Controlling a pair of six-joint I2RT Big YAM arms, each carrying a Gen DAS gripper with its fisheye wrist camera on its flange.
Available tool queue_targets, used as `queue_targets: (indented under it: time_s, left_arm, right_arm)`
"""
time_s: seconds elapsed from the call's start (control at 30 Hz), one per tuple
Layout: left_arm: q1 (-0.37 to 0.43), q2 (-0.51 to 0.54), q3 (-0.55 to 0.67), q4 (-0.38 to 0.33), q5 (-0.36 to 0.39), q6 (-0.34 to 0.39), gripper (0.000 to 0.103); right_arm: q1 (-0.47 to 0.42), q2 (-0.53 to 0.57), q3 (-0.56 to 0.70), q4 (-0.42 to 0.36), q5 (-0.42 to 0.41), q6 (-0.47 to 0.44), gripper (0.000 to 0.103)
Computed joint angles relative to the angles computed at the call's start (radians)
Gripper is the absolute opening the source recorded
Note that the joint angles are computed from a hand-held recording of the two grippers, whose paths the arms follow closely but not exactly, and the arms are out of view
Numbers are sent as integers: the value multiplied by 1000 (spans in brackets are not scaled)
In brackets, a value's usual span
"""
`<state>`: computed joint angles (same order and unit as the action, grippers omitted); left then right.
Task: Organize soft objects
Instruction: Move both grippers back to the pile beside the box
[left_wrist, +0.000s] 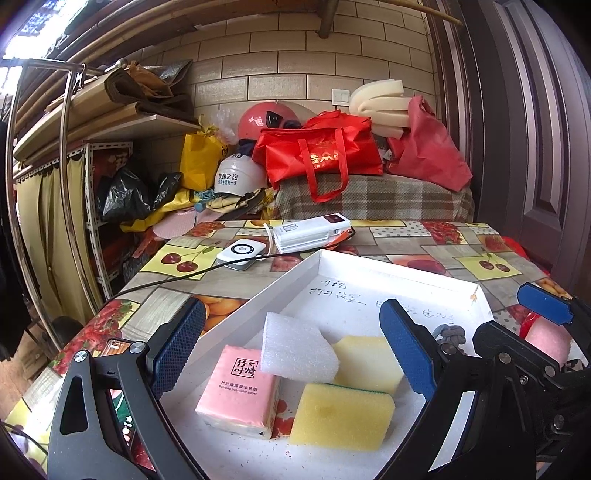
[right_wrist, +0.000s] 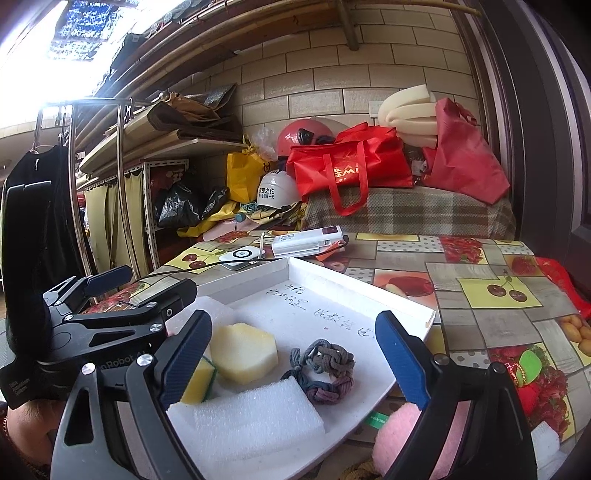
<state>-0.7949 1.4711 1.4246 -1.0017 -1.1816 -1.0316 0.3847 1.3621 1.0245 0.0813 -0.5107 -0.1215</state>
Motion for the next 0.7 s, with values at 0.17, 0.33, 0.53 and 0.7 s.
queue_targets:
  time_s: [0.17, 0.33, 0.53, 0.7]
  left_arm:
    - [-15, 3, 7, -12, 10, -6, 96]
    - [-40, 12, 14, 12, 12, 27, 96]
    - [-78, 37, 34, 80, 14, 131, 96]
    - [-108, 71, 66, 146, 25, 266, 96]
  right_arm:
    - [-18, -16, -18, -8, -14, 3, 91]
    - [-41, -38, -42, -12, -23, 7, 91]
    - [-88, -80, -84, -18, -58, -24, 91]
    - [-176, -97, -94, -54, -83, -19, 91]
